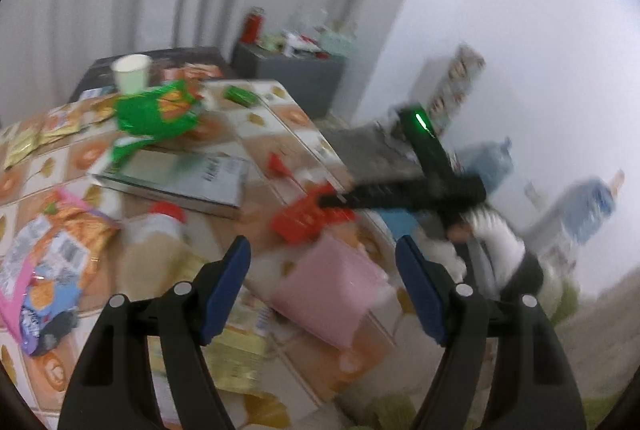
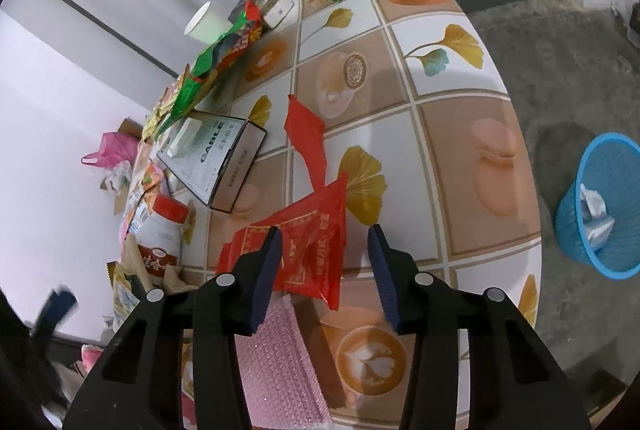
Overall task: Collect trash
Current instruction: 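Grasp the red snack wrapper on the table with the right gripper, then grasp the pink mesh pad with the left gripper while the right gripper holds the red wrapper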
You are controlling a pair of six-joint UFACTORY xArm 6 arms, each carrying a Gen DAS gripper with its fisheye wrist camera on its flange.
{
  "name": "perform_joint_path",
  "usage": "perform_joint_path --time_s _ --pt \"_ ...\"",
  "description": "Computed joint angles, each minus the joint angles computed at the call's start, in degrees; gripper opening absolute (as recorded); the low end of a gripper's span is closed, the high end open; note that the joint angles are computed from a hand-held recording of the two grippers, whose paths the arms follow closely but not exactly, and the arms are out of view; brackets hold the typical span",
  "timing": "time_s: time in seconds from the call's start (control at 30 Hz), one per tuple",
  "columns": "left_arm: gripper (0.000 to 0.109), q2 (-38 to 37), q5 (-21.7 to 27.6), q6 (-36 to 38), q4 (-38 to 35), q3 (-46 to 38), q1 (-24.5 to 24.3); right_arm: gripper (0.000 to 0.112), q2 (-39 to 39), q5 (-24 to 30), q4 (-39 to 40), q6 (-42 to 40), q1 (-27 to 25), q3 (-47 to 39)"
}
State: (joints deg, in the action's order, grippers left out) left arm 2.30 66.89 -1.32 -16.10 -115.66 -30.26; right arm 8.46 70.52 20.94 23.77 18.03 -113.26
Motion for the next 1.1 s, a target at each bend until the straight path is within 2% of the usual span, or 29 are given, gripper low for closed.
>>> perform_joint_path --time_s 0.17,0.2,0.33,0.47,0.6,1.1 --pt "0.079 1.0 1.2 2.0 2.3 2.4 -5.0 0.028 1.2 0.7 0.6 -0.1 0.0 -1.2" --pt "0.079 1.0 0.7 2.5 2.7 3.2 -5.6 0.022 1.4 0.8 0.8 0.0 -0.1 -1.3" --pt "0.081 1.6 -0.4 2.5 9.2 5.5 -8.3 0.018 1.4 0.6 1.4 0.2 -0.3 -0.9" --pt "0.086 2.5 -0.7 4.9 16.7 6.1 -10.9 0.017 0.9 0.1 2.2 -0.1 -0.4 0.0" --pt "0.089 3.8 -0.5 7.4 21.0 6.0 -12.4 0.016 0.2 -0.6 3.6 -0.4 -0.8 1.4" --pt "0.094 9.2 0.4 4.5 27.3 1.1 -12.8 0.015 -1.6 -2.7 7.7 -2.6 -1.9 5.0"
